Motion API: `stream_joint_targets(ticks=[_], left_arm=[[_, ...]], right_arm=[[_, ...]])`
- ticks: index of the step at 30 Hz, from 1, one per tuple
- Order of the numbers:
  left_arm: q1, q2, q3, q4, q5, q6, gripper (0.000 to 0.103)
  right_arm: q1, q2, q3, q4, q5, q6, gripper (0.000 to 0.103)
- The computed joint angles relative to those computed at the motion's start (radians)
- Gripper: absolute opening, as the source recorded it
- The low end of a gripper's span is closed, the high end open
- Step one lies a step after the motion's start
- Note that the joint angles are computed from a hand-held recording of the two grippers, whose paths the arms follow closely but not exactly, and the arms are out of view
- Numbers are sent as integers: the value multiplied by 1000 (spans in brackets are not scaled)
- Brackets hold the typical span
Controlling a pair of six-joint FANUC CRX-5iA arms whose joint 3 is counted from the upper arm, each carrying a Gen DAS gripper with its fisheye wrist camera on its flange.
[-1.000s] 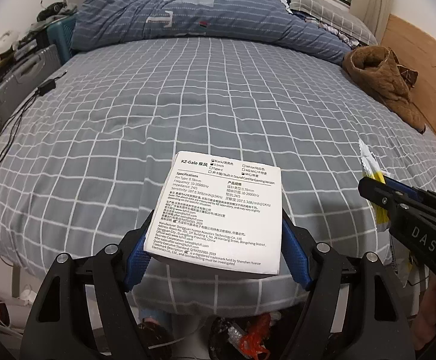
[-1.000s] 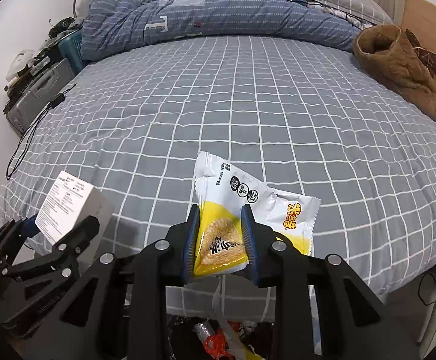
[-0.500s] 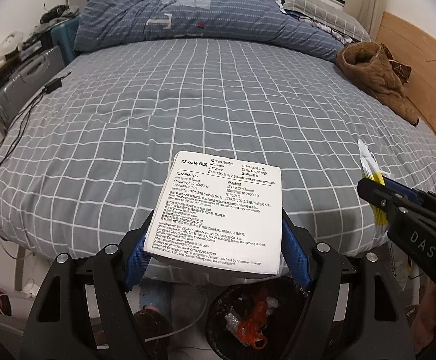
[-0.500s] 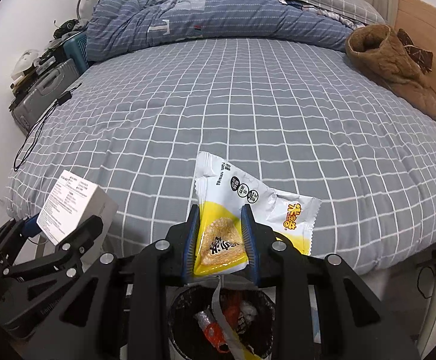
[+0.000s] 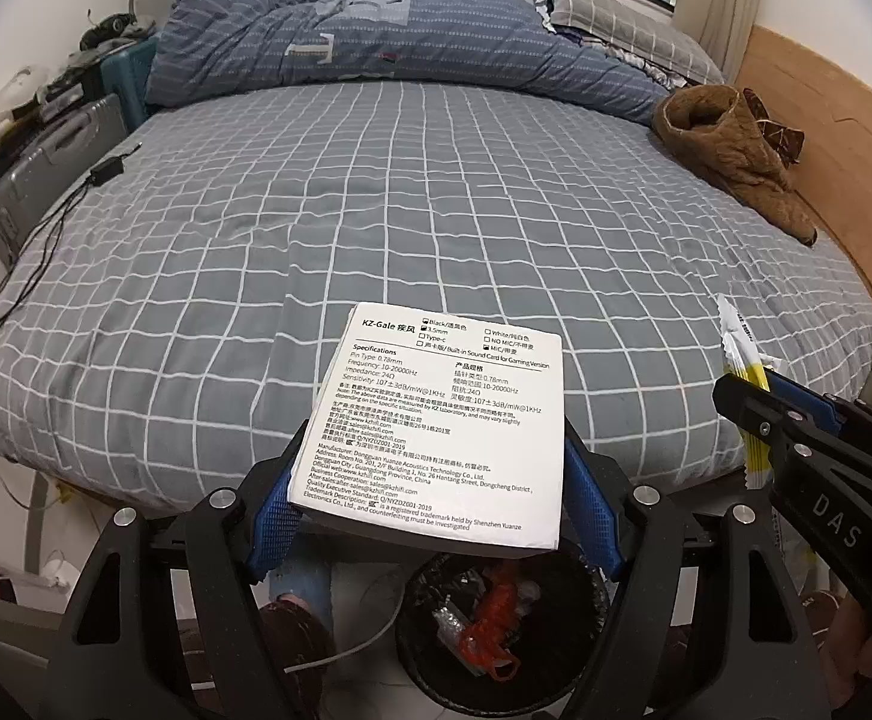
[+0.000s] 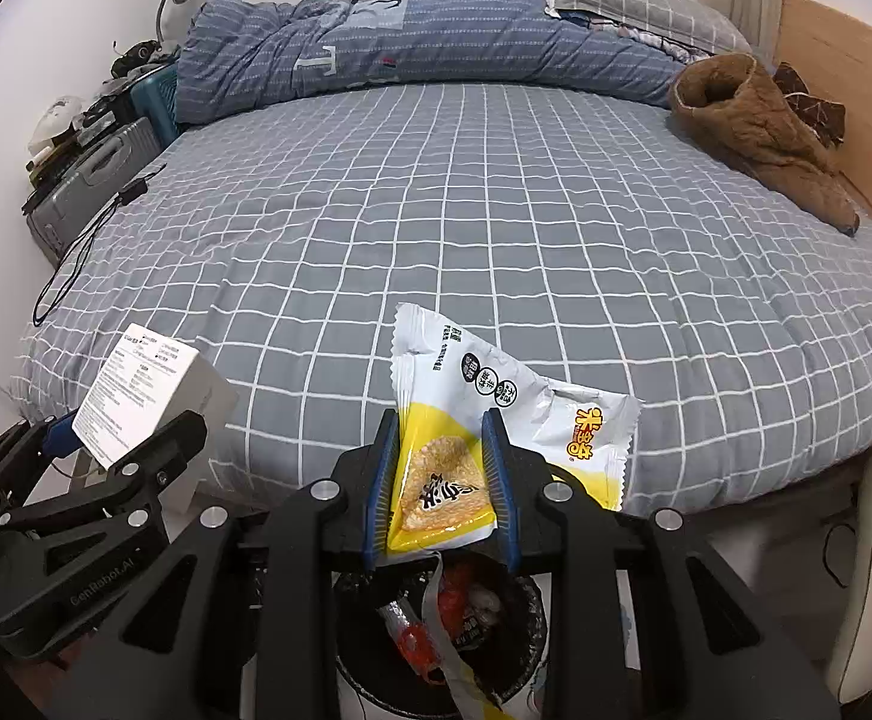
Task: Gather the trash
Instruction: 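Carry the white box and yellow packet with both tools over the bin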
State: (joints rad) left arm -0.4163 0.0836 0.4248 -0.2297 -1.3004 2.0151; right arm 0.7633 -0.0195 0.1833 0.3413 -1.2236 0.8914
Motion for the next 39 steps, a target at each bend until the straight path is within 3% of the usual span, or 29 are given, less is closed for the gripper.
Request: stream_joint_targets(ticks=[25,39], left_arm=[[-134,-89,-117,-45,-24,119,73],[-185,-140,-248,-60,5,200,73]], right_arm=[[96,-197,-237,57,-31,-143,27],[151,-284,-377,53,-32,-224,27]])
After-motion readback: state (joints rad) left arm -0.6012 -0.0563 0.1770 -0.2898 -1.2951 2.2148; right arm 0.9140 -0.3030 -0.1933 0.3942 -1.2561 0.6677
